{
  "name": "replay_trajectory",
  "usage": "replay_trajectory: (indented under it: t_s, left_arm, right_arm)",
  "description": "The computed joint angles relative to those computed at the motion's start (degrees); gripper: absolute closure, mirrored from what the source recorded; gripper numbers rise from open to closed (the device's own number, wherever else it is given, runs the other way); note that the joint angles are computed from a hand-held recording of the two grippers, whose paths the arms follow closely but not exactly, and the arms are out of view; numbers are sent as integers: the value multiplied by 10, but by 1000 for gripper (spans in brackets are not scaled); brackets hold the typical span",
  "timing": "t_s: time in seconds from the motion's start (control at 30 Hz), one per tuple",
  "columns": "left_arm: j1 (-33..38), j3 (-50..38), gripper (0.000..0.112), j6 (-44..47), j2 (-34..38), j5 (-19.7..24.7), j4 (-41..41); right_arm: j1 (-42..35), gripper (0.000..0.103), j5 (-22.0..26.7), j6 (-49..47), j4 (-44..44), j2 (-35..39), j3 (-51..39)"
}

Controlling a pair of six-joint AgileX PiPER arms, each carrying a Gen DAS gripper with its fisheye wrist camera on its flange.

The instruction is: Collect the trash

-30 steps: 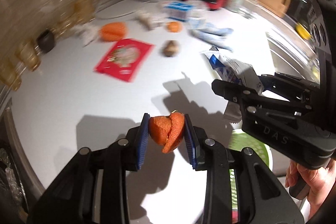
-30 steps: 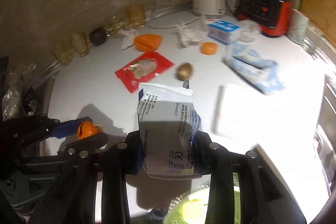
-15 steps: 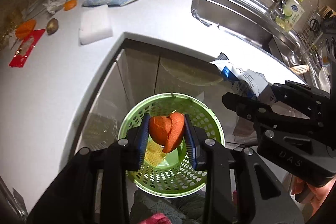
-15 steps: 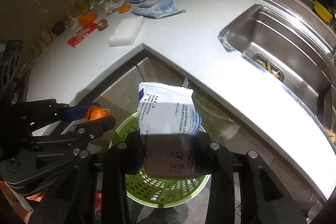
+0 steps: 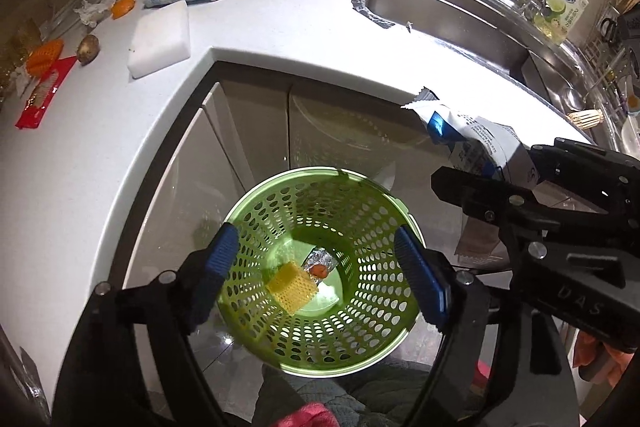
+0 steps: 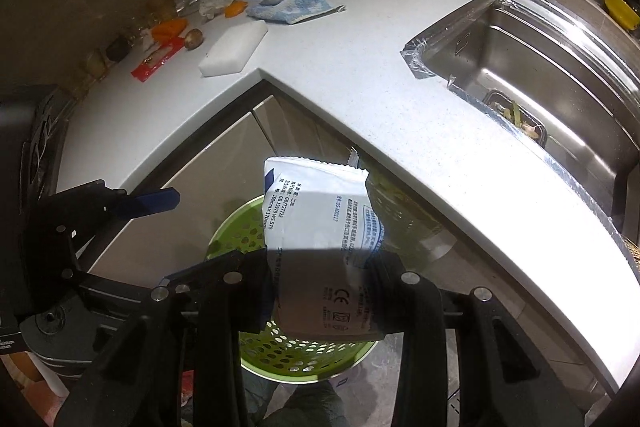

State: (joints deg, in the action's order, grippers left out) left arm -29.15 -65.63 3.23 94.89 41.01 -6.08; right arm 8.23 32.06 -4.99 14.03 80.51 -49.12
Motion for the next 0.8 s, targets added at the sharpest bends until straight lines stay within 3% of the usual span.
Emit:
replay_trajectory:
  t_s: [0.27,0.37,0.43,0.5,0.63,0.8]
  left_arm:
    - [51,26,30,8,-19,-2,38]
    - [99,36,30,41,-37,5,24]
    - [130,37,28,64,-47,9,12]
    - [153,35,23,76,-55,10,10]
    - [196,13,20,108,-52,12,-2]
    - [244,-43,20,157,-18,26,-37]
  right_arm:
    - [9,64,3,-10,20,27,-16]
    - [34,48,5,4,11,48,-20]
    - [53,22,10,12,4,70,-24]
    - [69,10,9,28,-5,88,-26]
    - [71,4,13,28,26,113,-43]
    - [82,2,29,88,-17,127,-112]
